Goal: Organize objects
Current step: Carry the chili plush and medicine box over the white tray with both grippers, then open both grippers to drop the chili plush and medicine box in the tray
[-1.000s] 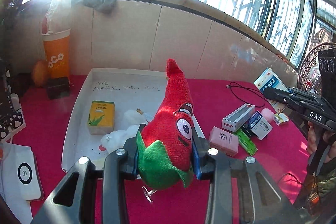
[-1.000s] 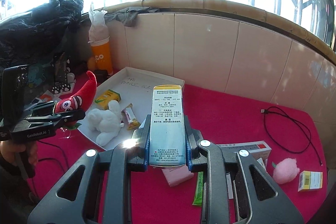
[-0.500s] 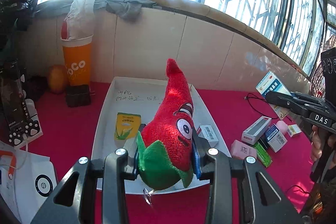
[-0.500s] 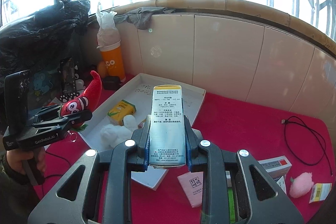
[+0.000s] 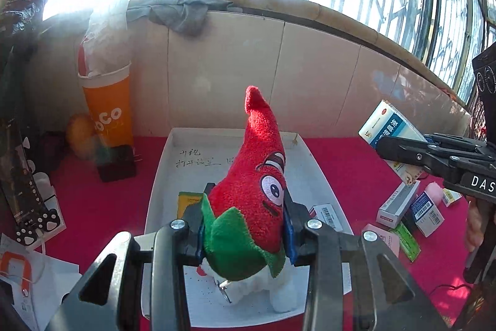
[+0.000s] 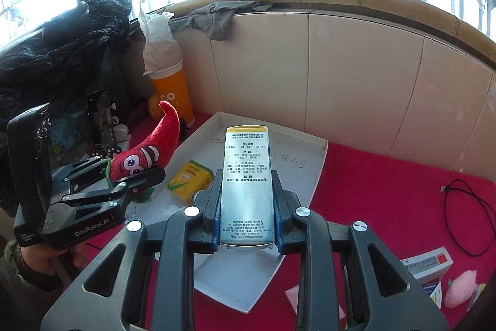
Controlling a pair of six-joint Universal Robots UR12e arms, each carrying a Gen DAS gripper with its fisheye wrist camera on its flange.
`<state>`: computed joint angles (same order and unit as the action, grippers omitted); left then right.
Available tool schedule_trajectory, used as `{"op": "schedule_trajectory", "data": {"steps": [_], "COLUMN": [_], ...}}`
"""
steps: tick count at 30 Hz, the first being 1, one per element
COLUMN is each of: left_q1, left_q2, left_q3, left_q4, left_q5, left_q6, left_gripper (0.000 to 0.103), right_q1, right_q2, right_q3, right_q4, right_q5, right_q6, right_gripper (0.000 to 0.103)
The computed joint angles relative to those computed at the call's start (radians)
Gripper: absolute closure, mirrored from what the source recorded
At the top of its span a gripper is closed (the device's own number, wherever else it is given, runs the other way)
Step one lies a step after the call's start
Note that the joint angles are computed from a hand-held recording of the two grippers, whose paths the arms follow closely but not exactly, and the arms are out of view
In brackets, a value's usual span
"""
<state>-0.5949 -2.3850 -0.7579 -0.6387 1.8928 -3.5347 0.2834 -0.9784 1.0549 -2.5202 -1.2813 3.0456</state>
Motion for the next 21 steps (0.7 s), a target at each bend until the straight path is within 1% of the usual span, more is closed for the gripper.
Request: {"op": "schedule_trajectory", "data": {"steps": [2, 5, 9, 12, 15, 17, 21], "left_q1": [0.002, 0.007, 0.016, 0.023, 0.035, 0.036, 0.037], "left_q2": [-0.016, -0.047, -0.083, -0.107, -0.135, -0.168, -0.239], "left_q3": [0.031, 0.088, 0.151, 0.19, 0.23, 0.292, 0.429], "left_q4": [-0.02, -0.064, -0.115, -0.146, -0.159, -0.219, -0.336], "left_q5": [0.01, 0.023, 0.02, 0.005, -0.032, -0.017, 0.009], "left_q6": [0.005, 0.008, -0.011, -0.03, -0.034, -0.029, -0.014], "left_gripper": [0.066, 0.066, 0.066, 0.066, 0.066, 0.066, 0.066], "right_q1": [0.001, -0.001, 0.006, 0.013, 0.013, 0.013, 0.018], "right_q2": [0.016, 0.042, 0.081, 0.108, 0.14, 0.16, 0.2], "right_q3": [-0.024, -0.065, -0.124, -0.163, -0.207, -0.235, -0.285], "right_q4": [0.004, 0.027, 0.066, 0.093, 0.136, 0.171, 0.226], "right_q5": [0.0, 0.022, 0.016, 0.004, 0.006, 0.004, -0.031], "right_q6": [0.016, 0.066, 0.096, 0.104, 0.138, 0.155, 0.164], "right_gripper": [0.079, 0.079, 0.079, 0.079, 0.079, 0.079, 0.079]}}
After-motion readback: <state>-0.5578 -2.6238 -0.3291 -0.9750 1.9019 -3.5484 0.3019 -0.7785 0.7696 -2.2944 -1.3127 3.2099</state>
